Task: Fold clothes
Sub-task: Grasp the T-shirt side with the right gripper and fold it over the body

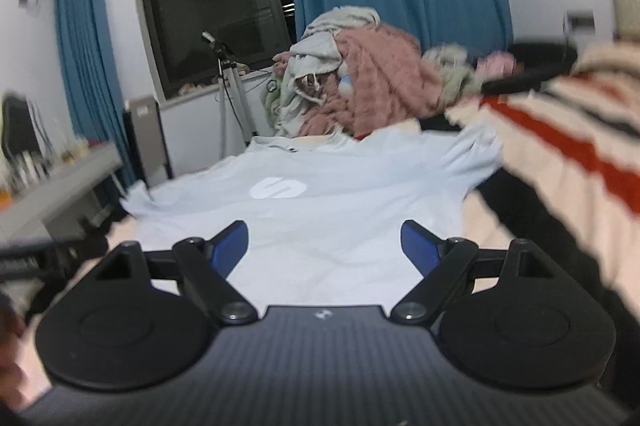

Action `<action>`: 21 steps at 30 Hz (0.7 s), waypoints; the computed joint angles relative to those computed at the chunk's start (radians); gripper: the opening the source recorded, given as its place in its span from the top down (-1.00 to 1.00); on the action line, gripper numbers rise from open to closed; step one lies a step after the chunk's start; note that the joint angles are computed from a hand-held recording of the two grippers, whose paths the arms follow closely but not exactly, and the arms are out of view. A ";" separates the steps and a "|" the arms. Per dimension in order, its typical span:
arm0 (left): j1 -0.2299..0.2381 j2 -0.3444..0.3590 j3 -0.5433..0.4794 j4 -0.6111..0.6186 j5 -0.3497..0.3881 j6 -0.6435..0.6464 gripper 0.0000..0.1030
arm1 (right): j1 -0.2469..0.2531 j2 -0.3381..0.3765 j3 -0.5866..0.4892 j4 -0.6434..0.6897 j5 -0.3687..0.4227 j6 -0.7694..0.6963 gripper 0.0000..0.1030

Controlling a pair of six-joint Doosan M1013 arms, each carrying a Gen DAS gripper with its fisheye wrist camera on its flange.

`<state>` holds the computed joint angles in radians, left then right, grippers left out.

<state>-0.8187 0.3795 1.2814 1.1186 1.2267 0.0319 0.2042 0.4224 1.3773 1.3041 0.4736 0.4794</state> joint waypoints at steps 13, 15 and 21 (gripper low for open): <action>0.000 0.009 -0.021 -0.013 0.017 -0.007 -0.99 | -0.058 0.241 -0.284 0.066 0.111 0.501 -0.37; 0.005 0.009 -0.021 -0.027 0.009 -0.022 -1.00 | -0.062 0.308 -0.362 0.006 0.085 0.647 -0.37; 0.026 0.015 -0.014 -0.047 -0.007 -0.061 -1.00 | -0.067 0.514 -0.616 -0.191 0.036 0.944 -0.30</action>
